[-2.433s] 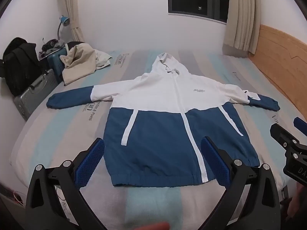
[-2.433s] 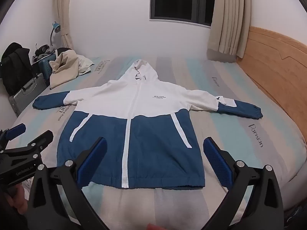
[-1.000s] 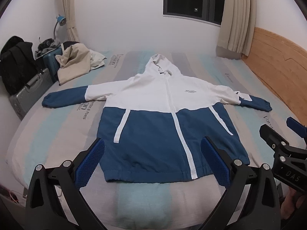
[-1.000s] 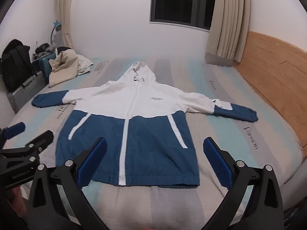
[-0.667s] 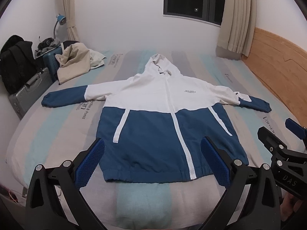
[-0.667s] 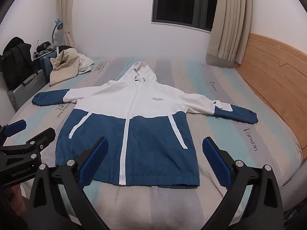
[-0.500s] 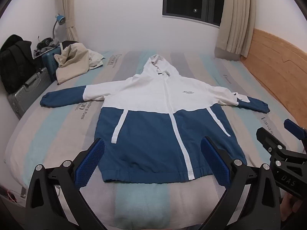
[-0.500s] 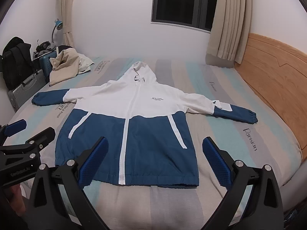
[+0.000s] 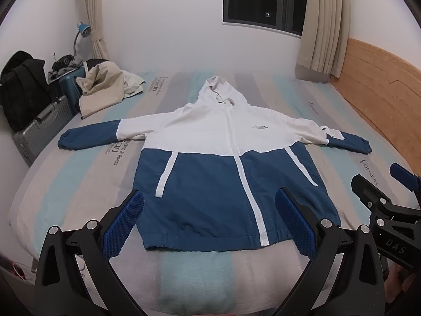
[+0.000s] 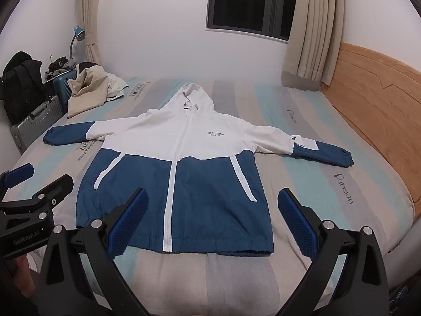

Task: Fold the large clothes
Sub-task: 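Move both grippers toward the spread white-and-blue hoodie, then lower the left gripper onto a blue sleeve cuff and close it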

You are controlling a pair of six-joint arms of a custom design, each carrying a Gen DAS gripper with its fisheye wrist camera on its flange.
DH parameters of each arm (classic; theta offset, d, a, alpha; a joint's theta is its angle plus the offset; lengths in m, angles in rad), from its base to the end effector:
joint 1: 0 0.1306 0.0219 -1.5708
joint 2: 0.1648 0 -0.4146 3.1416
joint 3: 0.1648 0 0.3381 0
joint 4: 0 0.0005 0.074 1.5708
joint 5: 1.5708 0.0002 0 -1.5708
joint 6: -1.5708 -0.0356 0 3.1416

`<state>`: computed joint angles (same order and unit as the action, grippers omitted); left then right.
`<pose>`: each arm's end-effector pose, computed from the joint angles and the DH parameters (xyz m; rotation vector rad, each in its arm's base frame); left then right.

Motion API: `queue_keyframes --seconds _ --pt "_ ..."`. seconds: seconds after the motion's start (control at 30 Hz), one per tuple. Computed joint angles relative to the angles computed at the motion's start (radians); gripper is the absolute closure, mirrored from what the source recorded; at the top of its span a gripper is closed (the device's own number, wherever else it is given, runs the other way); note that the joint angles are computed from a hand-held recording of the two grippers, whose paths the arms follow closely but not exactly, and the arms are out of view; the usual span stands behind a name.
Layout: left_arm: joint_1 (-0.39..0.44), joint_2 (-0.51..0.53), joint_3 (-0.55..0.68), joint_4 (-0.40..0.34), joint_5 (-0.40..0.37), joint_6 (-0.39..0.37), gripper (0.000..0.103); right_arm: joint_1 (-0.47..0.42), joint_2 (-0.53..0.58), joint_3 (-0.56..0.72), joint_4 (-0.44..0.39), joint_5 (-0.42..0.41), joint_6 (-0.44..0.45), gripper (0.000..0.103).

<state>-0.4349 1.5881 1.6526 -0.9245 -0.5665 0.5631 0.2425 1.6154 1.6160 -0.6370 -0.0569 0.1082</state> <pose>0.4632 -0.1947 0.4812 -0.3880 2.2373 0.1760 0.5182 0.1297 0.4711 -0.4166 2.1698 0.1375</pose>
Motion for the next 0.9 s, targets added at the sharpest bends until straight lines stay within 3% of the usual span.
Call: queue_keyframes --seconds 0.57,0.8,0.9 --pt "0.008 0.010 -0.024 0.013 0.024 0.013 0.006 -0.021 0.028 -0.006 -0.007 -0.027 -0.021 0.008" --pt "0.055 0.052 -0.038 0.083 0.080 -0.028 0.006 -0.023 0.122 0.049 0.027 -0.038 -0.033 0.008" --pt "0.107 0.086 -0.033 0.185 0.165 -0.068 0.006 -0.026 0.198 0.133 0.013 -0.099 -0.035 0.008"
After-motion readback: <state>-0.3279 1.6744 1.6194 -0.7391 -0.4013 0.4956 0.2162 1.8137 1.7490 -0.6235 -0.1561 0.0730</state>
